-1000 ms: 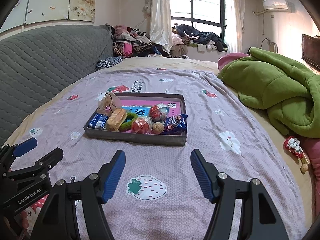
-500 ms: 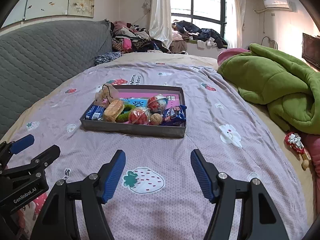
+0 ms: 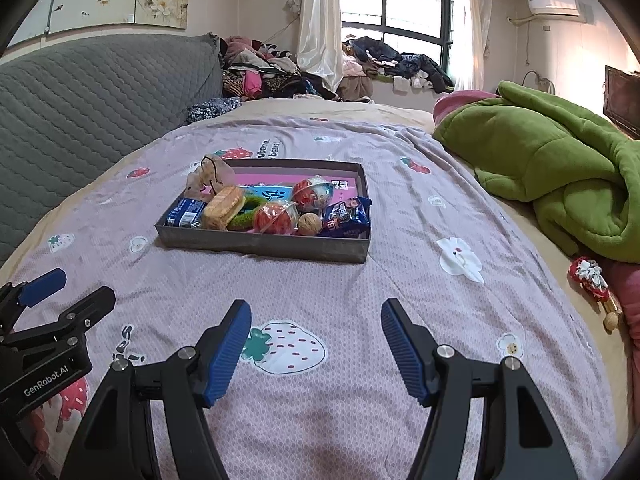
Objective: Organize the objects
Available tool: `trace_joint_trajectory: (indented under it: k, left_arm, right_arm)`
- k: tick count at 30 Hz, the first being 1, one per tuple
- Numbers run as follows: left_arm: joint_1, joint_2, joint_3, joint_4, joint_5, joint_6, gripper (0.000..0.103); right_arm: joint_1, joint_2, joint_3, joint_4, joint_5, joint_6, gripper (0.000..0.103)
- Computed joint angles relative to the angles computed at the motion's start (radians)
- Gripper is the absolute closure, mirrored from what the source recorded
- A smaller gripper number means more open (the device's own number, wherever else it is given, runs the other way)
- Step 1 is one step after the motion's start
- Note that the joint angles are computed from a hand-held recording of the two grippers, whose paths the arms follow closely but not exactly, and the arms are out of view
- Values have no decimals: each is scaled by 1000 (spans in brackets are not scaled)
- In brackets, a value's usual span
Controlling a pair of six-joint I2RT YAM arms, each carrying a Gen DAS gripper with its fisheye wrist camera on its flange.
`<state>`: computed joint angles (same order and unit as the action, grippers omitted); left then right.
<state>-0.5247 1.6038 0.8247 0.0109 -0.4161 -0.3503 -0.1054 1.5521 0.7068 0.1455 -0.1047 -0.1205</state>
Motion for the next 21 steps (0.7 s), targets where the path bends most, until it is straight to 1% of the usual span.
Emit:
trace_joint_trajectory:
  k: [21]
  left_arm:
    - [0, 28, -27, 45, 19, 1, 25]
  right_arm:
    - [-1, 30, -25, 27, 8, -6, 36]
